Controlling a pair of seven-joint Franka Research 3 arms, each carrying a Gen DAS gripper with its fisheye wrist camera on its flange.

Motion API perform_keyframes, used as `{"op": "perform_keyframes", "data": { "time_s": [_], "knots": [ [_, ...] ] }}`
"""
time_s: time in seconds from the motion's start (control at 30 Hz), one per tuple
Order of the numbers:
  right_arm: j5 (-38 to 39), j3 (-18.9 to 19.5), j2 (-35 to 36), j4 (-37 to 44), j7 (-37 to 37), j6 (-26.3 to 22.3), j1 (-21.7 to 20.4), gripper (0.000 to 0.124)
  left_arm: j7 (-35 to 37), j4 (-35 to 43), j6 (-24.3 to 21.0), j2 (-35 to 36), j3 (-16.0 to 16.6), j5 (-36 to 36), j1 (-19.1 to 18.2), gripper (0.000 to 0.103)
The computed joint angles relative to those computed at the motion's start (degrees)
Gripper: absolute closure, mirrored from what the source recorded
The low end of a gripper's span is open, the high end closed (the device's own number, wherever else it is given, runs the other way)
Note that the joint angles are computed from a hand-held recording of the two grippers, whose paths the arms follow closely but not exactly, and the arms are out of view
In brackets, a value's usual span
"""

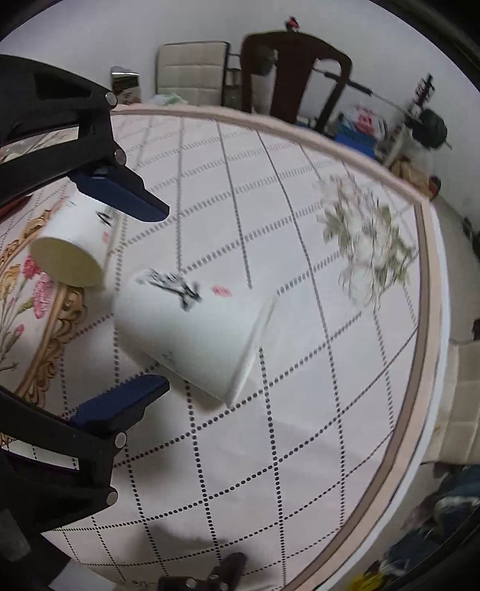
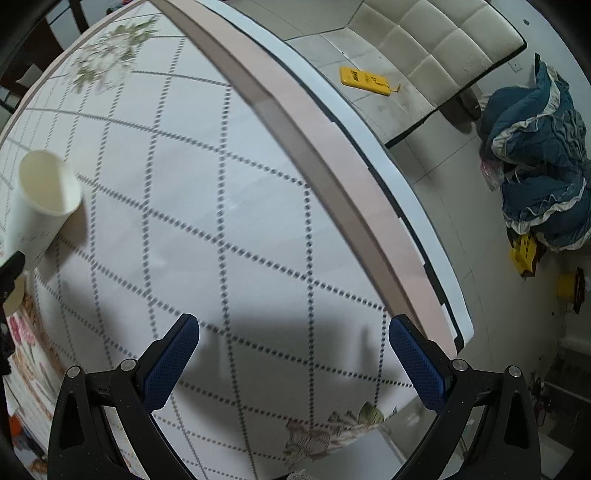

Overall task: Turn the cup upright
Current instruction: 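Lift the white cup with the left gripper, rotating it opening-up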

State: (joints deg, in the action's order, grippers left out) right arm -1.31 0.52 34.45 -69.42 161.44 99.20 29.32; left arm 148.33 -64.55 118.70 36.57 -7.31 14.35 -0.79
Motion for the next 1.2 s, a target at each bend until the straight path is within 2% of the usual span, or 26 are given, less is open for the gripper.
{"op": "perform_keyframes", "data": {
  "time_s": [0.1,0.13,0.17,0.2,0.5,0.83,1.0,1.2],
  "knots": [
    [0.4,-0.2,-1.4,-2.9,0.1,1.4,-0.7,0.021,0.3,-0.9,0.8,0.4,0.0,0.8,-0.6,0.021],
    [0.5,-0.2,-1.6,-3.3,0.3,1.5,-0.8,0.021,0.3,-1.0,0.8,0.7,0.0,1.0,-0.8,0.026],
    [0.5,-0.2,-1.9,-3.9,0.3,1.8,-1.0,0.021,0.2,-1.1,1.1,0.8,0.1,1.3,-1.0,0.037],
    [0.5,-0.2,-2.0,-4.2,0.3,2.0,-1.2,0.021,-0.1,-1.0,0.9,1.1,0.3,1.8,-1.3,0.039],
    [0.3,-0.1,-3.9,-8.0,-0.3,3.8,-2.2,0.021,-0.5,-6.4,6.0,-2.2,-0.3,1.1,-0.2,0.041],
    [-1.3,0.4,-5.0,-6.7,0.7,1.9,-0.6,0.021,-3.4,-8.7,4.1,-7.2,-1.0,-3.7,1.9,0.042],
    [-2.6,0.8,-4.1,-2.8,0.1,-0.8,0.8,0.021,-7.9,-10.3,1.8,-10.5,-0.2,-6.3,4.0,0.042],
    [-4.2,0.9,1.0,9.0,-0.6,-7.0,4.2,0.021,-11.5,-12.5,-1.6,-14.5,1.1,-10.2,8.3,0.041]
  ]
}}
